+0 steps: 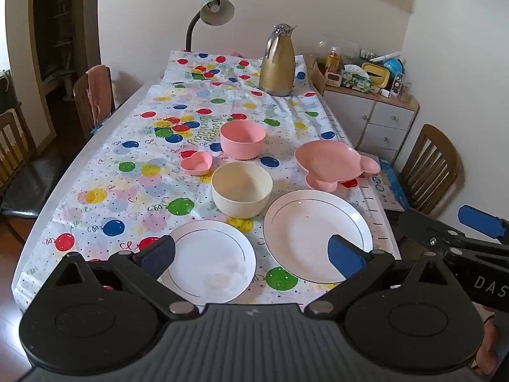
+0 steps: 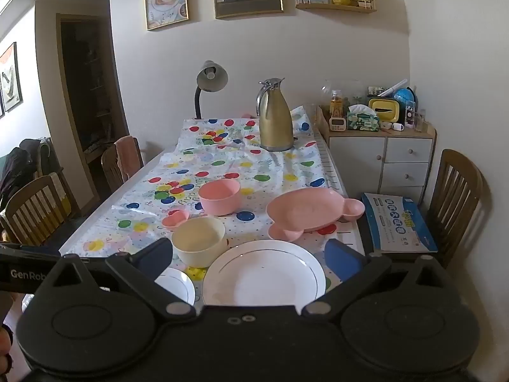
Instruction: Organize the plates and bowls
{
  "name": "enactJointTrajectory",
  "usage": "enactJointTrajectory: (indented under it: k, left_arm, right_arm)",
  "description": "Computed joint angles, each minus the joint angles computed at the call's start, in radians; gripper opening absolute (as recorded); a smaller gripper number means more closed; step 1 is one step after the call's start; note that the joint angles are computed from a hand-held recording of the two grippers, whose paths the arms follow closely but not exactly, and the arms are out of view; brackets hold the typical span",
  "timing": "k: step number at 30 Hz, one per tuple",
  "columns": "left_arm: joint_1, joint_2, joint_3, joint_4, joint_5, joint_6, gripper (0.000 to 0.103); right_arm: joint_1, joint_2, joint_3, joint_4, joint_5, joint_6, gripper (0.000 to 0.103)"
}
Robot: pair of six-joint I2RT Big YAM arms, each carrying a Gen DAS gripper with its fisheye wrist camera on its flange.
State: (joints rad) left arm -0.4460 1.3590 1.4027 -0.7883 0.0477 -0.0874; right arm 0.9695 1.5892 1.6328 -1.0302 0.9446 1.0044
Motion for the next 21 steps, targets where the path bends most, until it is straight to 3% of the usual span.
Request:
enactJointTrajectory:
  k: [21]
  left_arm:
    - [-0.022,-0.04,-0.021,0.016,-0.034,-0.023,0.103]
  right_arm:
    - [0.014,-0.049,-0.056,0.057,0.022,-0.027,0.103]
